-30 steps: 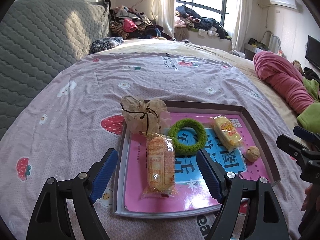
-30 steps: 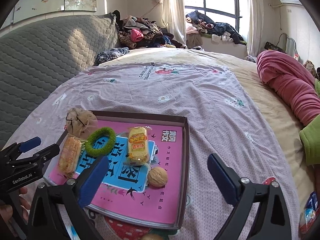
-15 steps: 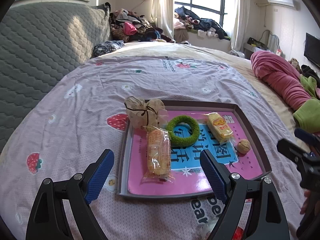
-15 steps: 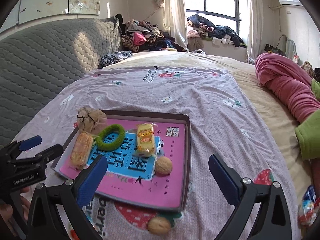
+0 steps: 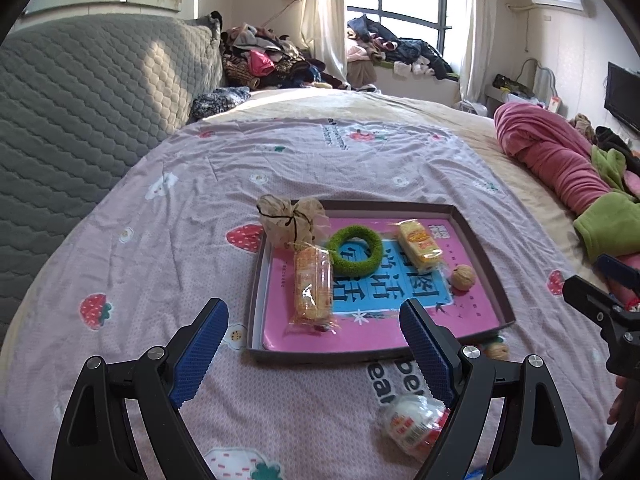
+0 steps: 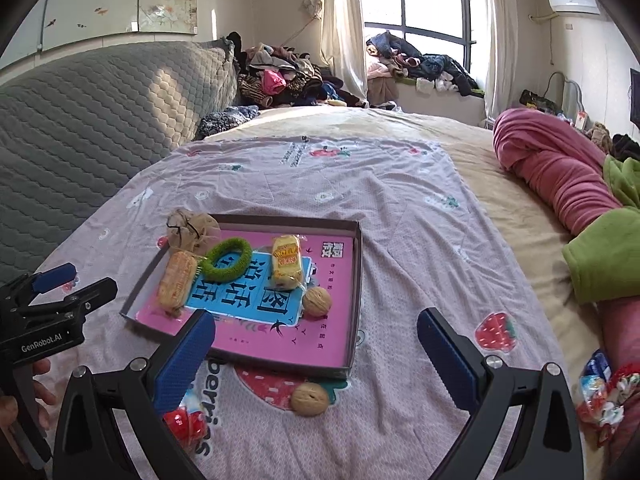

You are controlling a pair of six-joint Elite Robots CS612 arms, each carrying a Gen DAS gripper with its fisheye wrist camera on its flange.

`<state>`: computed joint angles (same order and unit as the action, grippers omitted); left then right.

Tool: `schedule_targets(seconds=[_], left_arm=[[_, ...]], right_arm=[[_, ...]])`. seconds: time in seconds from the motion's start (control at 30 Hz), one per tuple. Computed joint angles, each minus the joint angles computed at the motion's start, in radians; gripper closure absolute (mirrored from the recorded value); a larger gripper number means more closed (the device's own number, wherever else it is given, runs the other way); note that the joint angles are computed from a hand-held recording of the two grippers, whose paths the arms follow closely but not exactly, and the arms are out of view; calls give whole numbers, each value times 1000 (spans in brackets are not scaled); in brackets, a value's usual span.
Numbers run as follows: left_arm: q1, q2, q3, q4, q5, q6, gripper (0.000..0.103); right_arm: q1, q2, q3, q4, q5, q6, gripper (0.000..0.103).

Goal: Organize objects
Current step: 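Withdraw both grippers from the tray toward the red wrapped ball and walnut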

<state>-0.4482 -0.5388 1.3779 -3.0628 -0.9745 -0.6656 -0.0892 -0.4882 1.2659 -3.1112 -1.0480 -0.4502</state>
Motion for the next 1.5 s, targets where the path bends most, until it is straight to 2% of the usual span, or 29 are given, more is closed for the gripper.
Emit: schedule_targets(seconds=[0.53,0.83,1.13,1.5], left_arm=[[-65,-103,84,-15,84,28,14],[-99,-146,137,-30,112,10,14],[-121,-165,176,-27,121,-22,14],[-130,-153,178,0,93,-46,14]], right_arm=[[-30,-122,141,-128,68,8,1],[-52,-162,208,-152,89,-19,1],[-67,-185,258,-168,102,-40,1],[-72,-189,291,-156,95,-79,1]])
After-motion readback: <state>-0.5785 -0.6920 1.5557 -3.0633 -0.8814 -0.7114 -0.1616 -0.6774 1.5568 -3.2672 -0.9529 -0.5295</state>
